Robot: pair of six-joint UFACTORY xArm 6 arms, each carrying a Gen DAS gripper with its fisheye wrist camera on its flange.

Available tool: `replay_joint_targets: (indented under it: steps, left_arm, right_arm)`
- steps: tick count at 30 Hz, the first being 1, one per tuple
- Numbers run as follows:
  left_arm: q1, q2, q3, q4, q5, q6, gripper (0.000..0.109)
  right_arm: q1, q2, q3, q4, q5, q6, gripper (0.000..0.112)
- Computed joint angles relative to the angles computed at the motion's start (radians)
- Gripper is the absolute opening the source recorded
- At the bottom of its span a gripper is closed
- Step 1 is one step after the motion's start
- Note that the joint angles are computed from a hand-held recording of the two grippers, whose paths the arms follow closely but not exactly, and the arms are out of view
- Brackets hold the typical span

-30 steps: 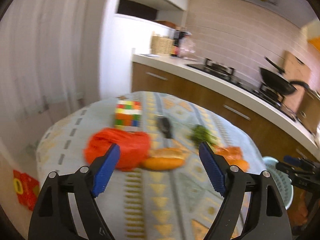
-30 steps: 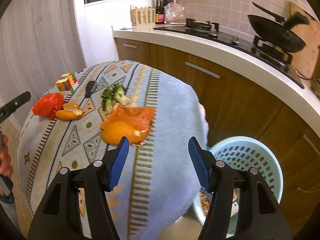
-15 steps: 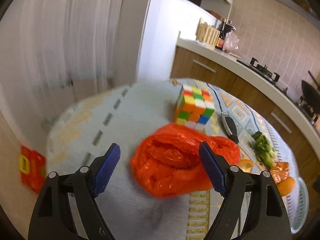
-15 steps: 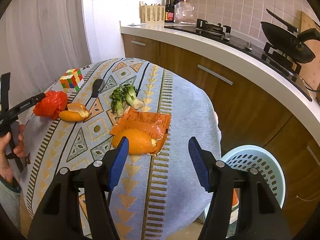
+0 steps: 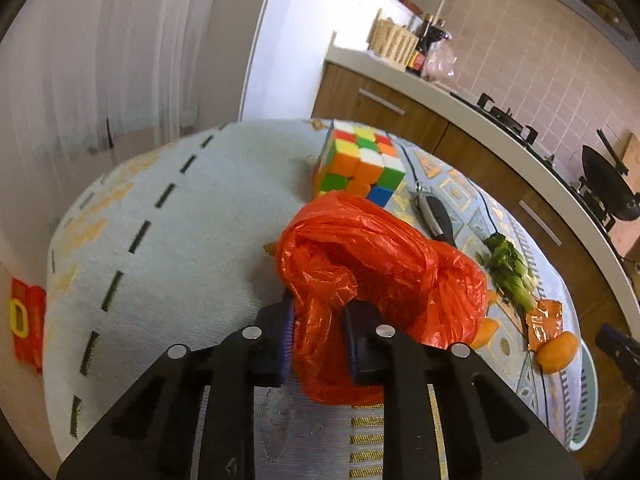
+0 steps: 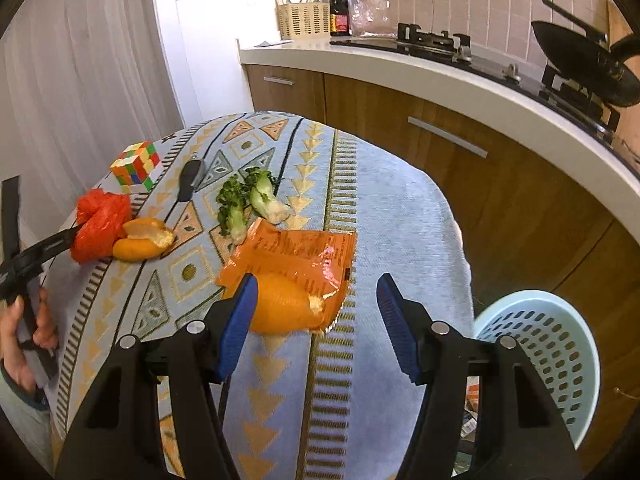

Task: Collect trash
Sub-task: 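Grasp the red plastic bag with the left gripper while the right gripper grasps the orange peel, then grasp the broccoli stem with the right gripper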

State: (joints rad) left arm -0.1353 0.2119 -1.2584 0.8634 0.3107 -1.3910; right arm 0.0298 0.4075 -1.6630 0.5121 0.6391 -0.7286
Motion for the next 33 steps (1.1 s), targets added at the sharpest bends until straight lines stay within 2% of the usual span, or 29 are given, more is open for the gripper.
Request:
replay_joint_targets:
  steps: [2, 4, 9, 14, 18, 20, 25, 33]
  left_arm:
    - [-0.002, -0.012, 0.005, 0.102, -0.011, -0.086, 0.016]
    - [0.008, -0.034, 0.023, 0.25, -0.042, -0.232, 0.016]
    - [0.039, -0.057, 0.051, 0.355, -0.099, -0.391, 0.016]
    - [0.031, -0.049, 0.038, 0.362, -0.102, -0.375, 0.017]
    - [0.04, -0.053, 0.045, 0.39, -0.118, -0.415, 0.017]
    - [0.04, -0.054, 0.045, 0.398, -0.119, -0.423, 0.017]
    - [0.041, -0.055, 0.047, 0.405, -0.12, -0.43, 0.017]
    - [0.037, -0.059, 0.045, 0.409, -0.117, -0.437, 0.018]
  right_arm:
    - [0.002, 0.032, -0.034, -0.011, 0.014, 0.025, 0.058]
    - [0.005, 0.059, -0.059, -0.027, 0.024, 0.048, 0.058]
    - [0.013, 0.105, -0.1, -0.024, 0.047, 0.088, 0.058]
    - [0.016, 0.128, -0.14, -0.023, 0.091, 0.104, 0.058]
    - [0.027, 0.098, -0.102, -0.016, 0.125, 0.055, 0.058]
    - [0.044, 0.063, -0.041, -0.038, 0.088, 0.037, 0.059]
    - [0.062, 0.045, -0.014, -0.026, 0.083, 0.014, 0.059]
    - [0.069, 0.092, -0.124, -0.042, 0.067, 0.049, 0.059]
